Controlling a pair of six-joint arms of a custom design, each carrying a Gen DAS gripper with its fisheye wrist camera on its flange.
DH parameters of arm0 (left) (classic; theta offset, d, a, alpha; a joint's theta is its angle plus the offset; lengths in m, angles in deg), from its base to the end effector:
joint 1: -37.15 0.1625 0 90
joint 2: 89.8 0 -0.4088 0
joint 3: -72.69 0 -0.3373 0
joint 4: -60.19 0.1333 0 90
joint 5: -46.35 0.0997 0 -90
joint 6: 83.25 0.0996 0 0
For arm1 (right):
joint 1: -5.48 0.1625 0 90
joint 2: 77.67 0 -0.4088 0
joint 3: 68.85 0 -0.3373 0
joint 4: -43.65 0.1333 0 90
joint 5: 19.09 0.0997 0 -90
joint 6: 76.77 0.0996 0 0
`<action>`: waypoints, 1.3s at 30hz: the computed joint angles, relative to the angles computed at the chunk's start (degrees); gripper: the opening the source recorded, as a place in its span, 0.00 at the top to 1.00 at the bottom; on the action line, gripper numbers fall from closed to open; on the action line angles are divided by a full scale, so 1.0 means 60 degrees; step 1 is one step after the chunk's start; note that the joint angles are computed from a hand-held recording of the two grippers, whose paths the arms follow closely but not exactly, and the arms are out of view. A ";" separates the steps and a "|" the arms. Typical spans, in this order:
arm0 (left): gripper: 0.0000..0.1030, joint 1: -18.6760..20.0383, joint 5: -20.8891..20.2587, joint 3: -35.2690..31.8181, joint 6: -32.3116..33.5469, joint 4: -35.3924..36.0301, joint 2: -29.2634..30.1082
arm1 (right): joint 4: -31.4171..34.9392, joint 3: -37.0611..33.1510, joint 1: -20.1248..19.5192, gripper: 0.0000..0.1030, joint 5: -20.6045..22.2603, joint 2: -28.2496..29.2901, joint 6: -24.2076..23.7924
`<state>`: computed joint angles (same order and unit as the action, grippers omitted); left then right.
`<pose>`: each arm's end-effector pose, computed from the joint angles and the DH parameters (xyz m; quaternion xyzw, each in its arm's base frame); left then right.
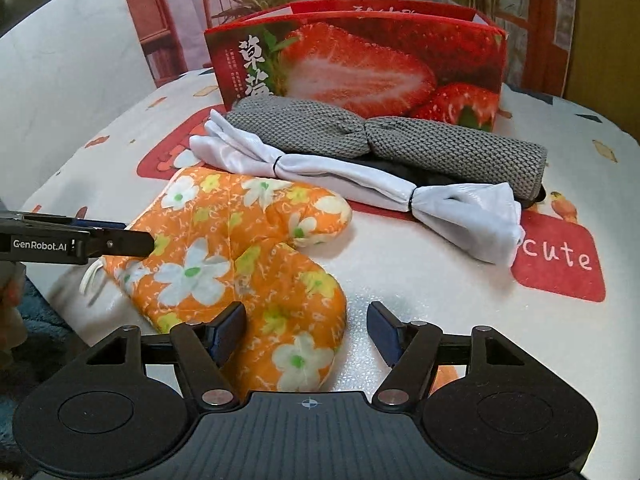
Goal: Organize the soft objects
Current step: 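Close both grippers on the orange floral oven mitt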
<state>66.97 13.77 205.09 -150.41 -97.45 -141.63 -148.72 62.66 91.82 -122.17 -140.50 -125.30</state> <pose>-0.2330 -0.3839 0.0766 0.0009 0.8732 -0.3840 0.3002 0.0821 -0.4522 0.1866 0.3324 -0.8915 0.2106 0.2245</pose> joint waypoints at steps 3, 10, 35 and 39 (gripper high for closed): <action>0.48 -0.0021 0.0005 -0.0091 0.0114 0.0099 0.0083 | 0.0091 -0.0068 0.0059 0.62 0.0091 0.0079 -0.0224; 0.48 -0.0052 -0.0033 0.0009 0.0138 -0.0154 0.0083 | -0.0094 -0.0507 0.0132 0.72 0.0287 0.0560 -0.0814; 0.66 -0.0047 0.0157 -0.0037 0.0062 0.0499 -0.0050 | -0.0399 0.0057 -0.0322 0.63 0.0942 0.0167 -0.0469; 0.77 -0.0079 0.0210 0.0095 0.0086 0.0228 -0.0120 | -0.0496 0.0085 -0.0357 0.66 0.0983 0.0222 -0.0551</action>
